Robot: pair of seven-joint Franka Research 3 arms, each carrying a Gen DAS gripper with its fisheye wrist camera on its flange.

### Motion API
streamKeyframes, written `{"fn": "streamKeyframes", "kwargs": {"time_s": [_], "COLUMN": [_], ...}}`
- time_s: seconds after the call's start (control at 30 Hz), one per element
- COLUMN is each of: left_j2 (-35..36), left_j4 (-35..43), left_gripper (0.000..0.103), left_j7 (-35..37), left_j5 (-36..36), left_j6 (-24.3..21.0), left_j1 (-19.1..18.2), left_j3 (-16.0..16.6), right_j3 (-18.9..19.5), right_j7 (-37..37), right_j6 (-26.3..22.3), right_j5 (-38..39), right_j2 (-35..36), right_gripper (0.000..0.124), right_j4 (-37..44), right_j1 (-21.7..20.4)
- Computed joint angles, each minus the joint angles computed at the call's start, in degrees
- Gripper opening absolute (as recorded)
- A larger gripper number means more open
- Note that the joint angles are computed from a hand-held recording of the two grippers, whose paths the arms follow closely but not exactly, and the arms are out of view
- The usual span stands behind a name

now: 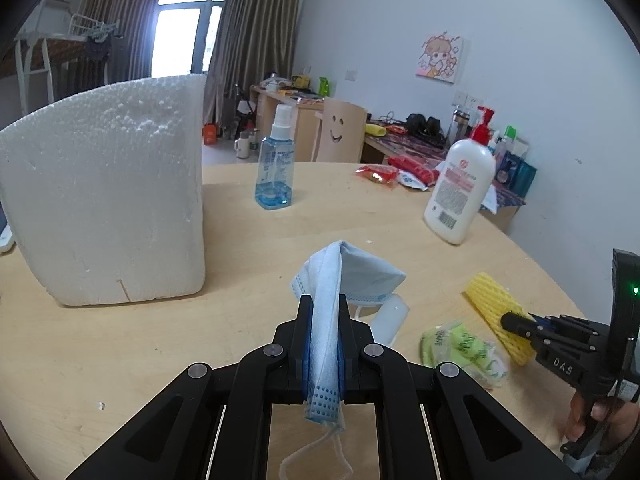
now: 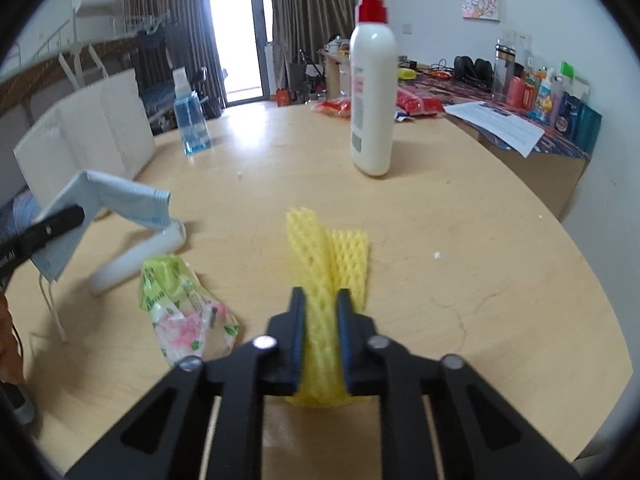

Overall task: Organize soft objects
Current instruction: 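Lift the yellow mesh sleeve and blue mask with both tools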

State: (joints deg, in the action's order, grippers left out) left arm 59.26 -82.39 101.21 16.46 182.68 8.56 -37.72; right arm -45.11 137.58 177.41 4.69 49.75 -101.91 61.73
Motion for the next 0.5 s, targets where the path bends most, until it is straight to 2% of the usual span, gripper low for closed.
{"fn": "streamKeyframes", "kwargs": {"time_s": [0.1, 0.23, 0.27, 0.4, 0.5], "left_j2": [0.22, -0.06, -0.37, -2.30, -4.16], "left_j4": [-1.77, -4.92, -5.92, -10.42, -12.80], "left_gripper": [0.010, 0.010, 0.010, 0.010, 0.010], "left_j7": [1.05, 0.59, 0.36, -1.76, -3.79], "left_j5": [0.81, 3.31, 3.94, 7.55, 10.06], "left_j6": [1.55, 3.02, 3.49, 7.20, 9.58], "left_j1": [2.59, 6.59, 7.49, 10.41, 11.24], "left_j3": [-2.99, -6.92, -7.60, -8.89, -8.47], "right_j3": [0.08, -1.81, -3.37, -5.87, -7.05], "right_j7": [-1.12, -3.05, -3.21, -5.14, -7.07], "right_j6": [4.22, 6.94, 7.45, 10.26, 12.18], "right_j5": [1.27, 4.31, 5.32, 8.63, 10.89], "right_j2": [-1.19, -1.64, -1.35, -0.97, -0.63], "right_gripper": [0.013, 0.013, 0.013, 0.013, 0.013], "right_j4": [-2.19, -4.08, -4.74, -6.13, -6.59], "right_j1": [0.48, 2.95, 4.57, 7.90, 9.55]}}
